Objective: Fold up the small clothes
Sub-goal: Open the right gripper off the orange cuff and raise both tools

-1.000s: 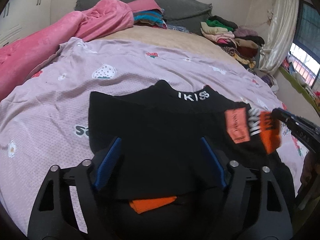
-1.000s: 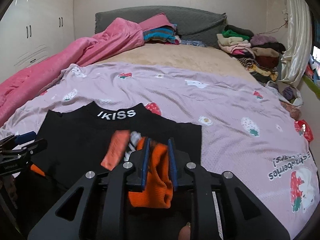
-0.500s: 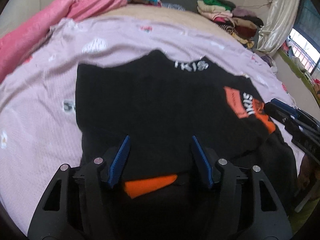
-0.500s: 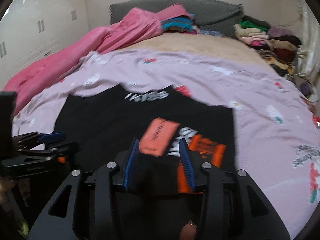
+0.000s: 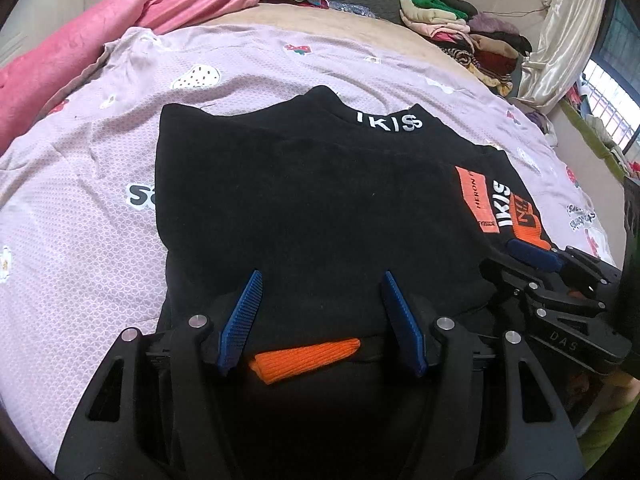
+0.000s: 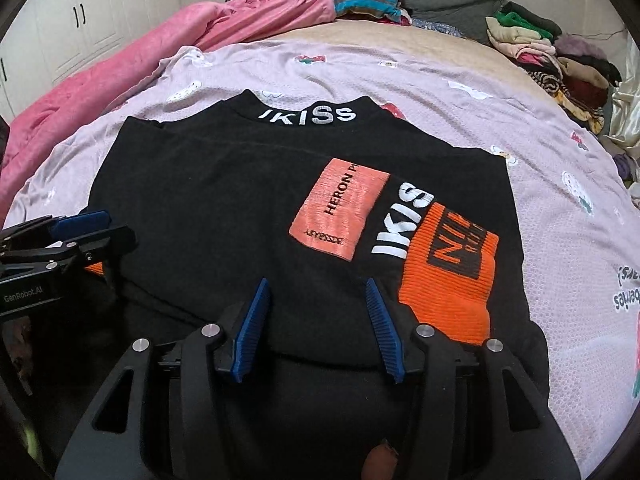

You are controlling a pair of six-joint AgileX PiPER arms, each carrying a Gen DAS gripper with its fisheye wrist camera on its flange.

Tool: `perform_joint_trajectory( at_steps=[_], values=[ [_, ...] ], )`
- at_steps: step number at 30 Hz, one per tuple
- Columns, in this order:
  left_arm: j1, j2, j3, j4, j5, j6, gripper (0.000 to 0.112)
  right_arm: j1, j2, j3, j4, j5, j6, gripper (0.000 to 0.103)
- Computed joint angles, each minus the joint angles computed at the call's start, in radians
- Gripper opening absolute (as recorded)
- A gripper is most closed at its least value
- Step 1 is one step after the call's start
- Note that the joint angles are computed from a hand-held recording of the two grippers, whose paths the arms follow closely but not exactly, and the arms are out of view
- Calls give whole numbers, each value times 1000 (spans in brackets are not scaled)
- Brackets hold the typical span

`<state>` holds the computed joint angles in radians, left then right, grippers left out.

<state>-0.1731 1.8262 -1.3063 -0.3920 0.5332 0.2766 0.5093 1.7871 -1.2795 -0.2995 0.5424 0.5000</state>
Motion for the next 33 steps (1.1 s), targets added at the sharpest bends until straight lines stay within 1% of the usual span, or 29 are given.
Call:
perform_joint_trajectory(
  at_steps=[3,8,10,11,12,14,16,17,18,19,20,22,23,24,25,26,27,28,29,30,33],
  values=[
    [-8,-7,6,30,-10,-25,55,15,-30,27,-59,-6,83,50],
    [-9,-33,26,33,-15,-31,55,7,-103,101,-56,-61,133,52],
    [5,-40,31,-10,-8,-2,55,8,-126,119,-64,-65,158,57],
    [15,-47,36,-45,-6,23,55,17,-134,122,-97,-50,196,68],
    [22,-51,40,-65,-4,36,55,23,-141,127,-124,-45,227,71],
    [28,-60,47,-91,-7,54,57,23,-160,143,-126,-52,241,71],
    [28,-71,55,-88,-14,49,63,19,-179,156,-108,-60,239,73],
    [19,-84,64,-40,-31,11,64,18,-190,163,-112,-63,245,76],
    [11,-92,68,-6,-43,-15,67,18,-204,170,-124,-65,259,78],
    [2,-105,76,37,-60,-45,72,19,-214,176,-133,-65,272,78],
    [-2,-114,80,72,-73,-72,74,18,-225,181,-131,-65,274,78],
    [-20,-140,99,206,-122,-192,80,17,-253,192,-142,-63,288,78],
    [-22,-148,103,237,-129,-224,81,17,-264,197,-146,-60,293,79],
    [-17,-158,108,228,-129,-221,83,15,-281,204,-149,-61,298,85],
    [-9,-167,115,195,-134,-193,86,14,-295,211,-158,-62,308,87],
    [-9,-176,123,203,-142,-204,87,14,-309,217,-167,-63,318,89],
    [-13,-187,131,244,-149,-248,92,14,-328,225,-180,-63,331,89],
    [-21,-195,134,307,-150,-313,93,13,-338,229,-184,-62,336,89],
    [-29,-209,142,381,-154,-391,93,9,-356,233,-173,-60,329,91],
    [-32,-223,151,415,-156,-432,93,7,-366,237,-171,-61,331,93],
    [-25,-261,169,373,-148,-414,93,8,-401,247,-186,-56,356,95]
  ],
)
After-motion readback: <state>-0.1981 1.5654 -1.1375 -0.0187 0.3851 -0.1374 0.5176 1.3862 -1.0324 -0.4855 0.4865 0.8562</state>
